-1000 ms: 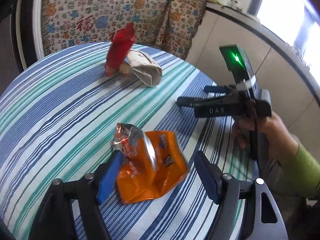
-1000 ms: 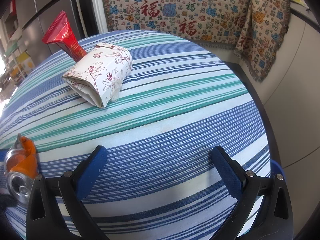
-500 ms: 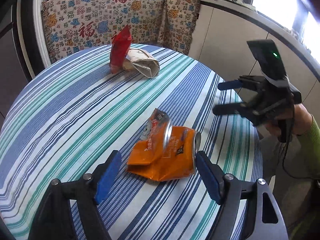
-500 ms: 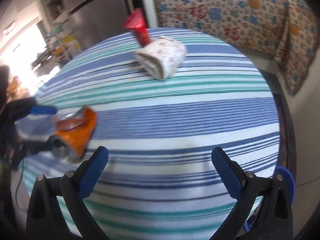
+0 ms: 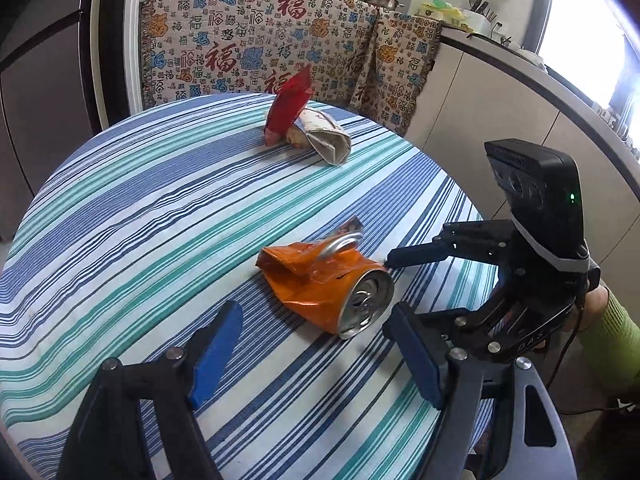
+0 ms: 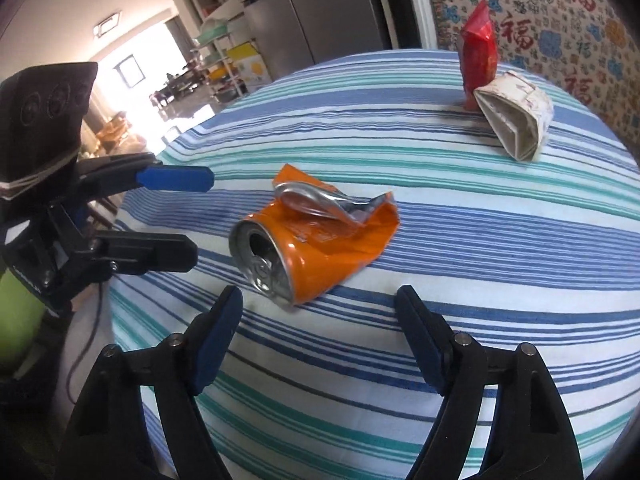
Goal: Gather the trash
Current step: 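Lift the orange wrapper and crushed can with the left tool, then grasp the floral paper-wrapped item with the right tool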
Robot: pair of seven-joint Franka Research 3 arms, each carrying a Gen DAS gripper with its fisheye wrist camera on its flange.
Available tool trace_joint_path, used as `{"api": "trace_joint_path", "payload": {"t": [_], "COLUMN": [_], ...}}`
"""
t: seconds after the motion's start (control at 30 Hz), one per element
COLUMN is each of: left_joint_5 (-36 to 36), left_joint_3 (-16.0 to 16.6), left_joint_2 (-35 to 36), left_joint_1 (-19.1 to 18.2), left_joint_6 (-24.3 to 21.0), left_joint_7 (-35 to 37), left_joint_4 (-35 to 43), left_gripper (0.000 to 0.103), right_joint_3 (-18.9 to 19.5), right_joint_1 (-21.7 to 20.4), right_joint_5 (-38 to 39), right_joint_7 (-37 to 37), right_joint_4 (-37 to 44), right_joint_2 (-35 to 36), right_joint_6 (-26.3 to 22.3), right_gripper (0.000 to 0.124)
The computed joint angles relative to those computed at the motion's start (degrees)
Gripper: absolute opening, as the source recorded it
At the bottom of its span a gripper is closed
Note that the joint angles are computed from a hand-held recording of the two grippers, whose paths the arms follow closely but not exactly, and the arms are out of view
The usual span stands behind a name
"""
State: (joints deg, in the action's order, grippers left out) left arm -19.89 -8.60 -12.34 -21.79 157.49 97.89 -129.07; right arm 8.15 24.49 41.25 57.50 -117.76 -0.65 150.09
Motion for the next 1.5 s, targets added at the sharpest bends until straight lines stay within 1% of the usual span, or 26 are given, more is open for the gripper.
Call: {"api": "trace_joint_path", "payload": {"t": [0.07, 0.1, 0.13, 0.2, 0.27, 0.3, 0.37, 0.4, 0.43, 0.47, 0.53, 0.63, 0.73, 0.83, 0.87, 0.97, 1.07, 1.17, 1.2, 1.27, 1.3, 1.33, 1.37, 1.4, 1.47, 1.5], "left_joint_5": [0.9, 3.2, 6.9, 20.3, 36.0, 41.2, 50.3, 53.5, 55.1, 56.0, 56.6, 54.8, 54.1, 55.5, 55.3, 55.0, 55.6, 57.6, 58.4, 58.7, 58.2, 57.4, 56.8, 56.1, 55.9, 56.1], "left_joint_3": [-1.0, -2.2, -3.8, -7.9, -11.5, -12.2, -12.9, -12.6, -12.1, -11.3, -9.5, -7.4, -6.8, -6.8, -6.8, -6.8, -7.0, -7.3, -7.4, -7.3, -7.1, -6.9, -6.8, -6.7, -6.7, -6.6], "left_joint_2": [1.5, 2.4, 2.8, 3.9, 5.7, 6.7, 9.0, 9.8, 10.3, 10.5, 10.0, 8.6, 7.7, 7.0, 6.9, 6.7, 6.6, 6.9, 7.0, 7.1, 7.0, 7.0, 6.5, 6.4, 6.1, 5.9], "left_joint_1": [0.4, 1.2, 2.3, 5.8, 8.9, 9.3, 8.8, 8.3, 7.7, 7.1, 6.2, 5.8, 5.9, 6.4, 6.5, 6.8, 6.9, 7.2, 7.2, 7.2, 7.1, 7.1, 7.0, 7.0, 7.2, 7.4], "left_joint_6": [0.3, 0.7, 1.3, 1.8, -1.9, -4.2, -9.6, -11.2, -11.8, -10.9, -8.6, -3.8, -2.0, -1.4, -1.4, -1.0, -0.7, -0.7, -0.7, -0.6, -0.3, 0.2, 0.5, 0.9, 1.9, 2.4], "left_joint_7": [-2.9, -6.5, -11.2, -26.0, -43.3, -49.1, -57.8, -60.6, -61.9, -62.4, -62.6, -60.6, -58.6, -58.8, -58.8, -58.7, -59.1, -60.2, -60.6, -61.0, -60.8, -60.3, -60.2, -59.8, -59.5, -59.4], "left_joint_4": [1.1, 1.7, 1.8, 2.4, 4.8, 6.3, 9.5, 10.4, 10.9, 10.8, 9.7, 7.1, 6.0, 5.6, 5.6, 5.3, 5.1, 5.4, 5.4, 5.4, 5.3, 5.1, 4.6, 4.3, 3.7, 3.4], "left_gripper": [0.078, 0.078, 0.078, 0.078, 0.079, 0.079, 0.079, 0.079, 0.079, 0.079, 0.077, 0.072, 0.067, 0.061, 0.06, 0.06, 0.06, 0.06, 0.06, 0.06, 0.06, 0.06, 0.06, 0.06, 0.059, 0.059], "right_joint_3": [-0.5, -0.6, -0.8, -1.2, -1.5, -1.5, -1.6, -1.7, -1.6, -1.6, -1.4, -1.5, -2.2, -2.9, -2.9, -2.8, -3.4, -4.8, -5.6, -10.0, -12.1, -13.3, -13.9, -12.4, -9.1, -7.3], "right_joint_1": [-0.7, -1.1, -1.6, -2.6, -3.2, -3.3, -3.4, -3.5, -3.6, -3.7, -3.9, -4.1, -4.6, -5.0, -5.2, -5.1, -3.6, -1.4, -0.2, 4.4, 6.3, 7.2, 7.0, 4.8, 0.3, -2.0], "right_joint_5": [-5.0, -8.2, -10.8, -14.0, -15.8, -16.5, -17.6, -18.1, -19.0, -19.7, -21.1, -21.8, -20.5, -18.0, -19.0, -24.4, -33.5, -41.8, -44.9, -56.9, -62.5, -65.6, -66.3, -63.1, -54.6, -49.6], "right_joint_7": [4.6, 7.4, 9.8, 13.8, 16.8, 17.7, 18.3, 18.7, 19.4, 19.9, 21.3, 23.1, 25.8, 26.5, 27.6, 31.2, 34.8, 38.8, 40.5, 48.3, 52.0, 55.1, 58.3, 58.4, 55.5, 52.5], "right_joint_4": [-1.7, -3.3, -4.6, -6.4, -7.6, -8.1, -8.6, -8.8, -8.9, -9.1, -9.9, -10.1, -8.4, -3.8, -1.8, 4.0, 9.3, 17.1, 18.6, 22.6, 24.3, 25.2, 24.8, 23.4, 18.9, 16.3], "right_joint_2": [-1.4, -2.5, -3.4, -4.6, -5.2, -5.4, -5.6, -5.8, -5.9, -6.1, -6.8, -6.9, -5.0, -1.2, 0.3, 4.1, 7.3, 12.8, 14.1, 17.5, 18.9, 19.7, 19.6, 18.7, 15.7, 13.8], "right_joint_6": [1.8, 3.6, 4.9, 6.3, 7.1, 7.4, 7.7, 7.8, 7.9, 8.0, 8.9, 10.9, 12.4, 11.6, 10.7, 9.7, 10.6, 6.5, 6.1, 4.8, 4.0, 3.5, 4.1, 5.8, 8.8, 10.3], "right_gripper": [0.083, 0.089, 0.091, 0.091, 0.092, 0.092, 0.092, 0.092, 0.092, 0.092, 0.092, 0.092, 0.092, 0.092, 0.094, 0.096, 0.097, 0.099, 0.099, 0.097, 0.084, 0.065, 0.053, 0.046, 0.037, 0.023]}}
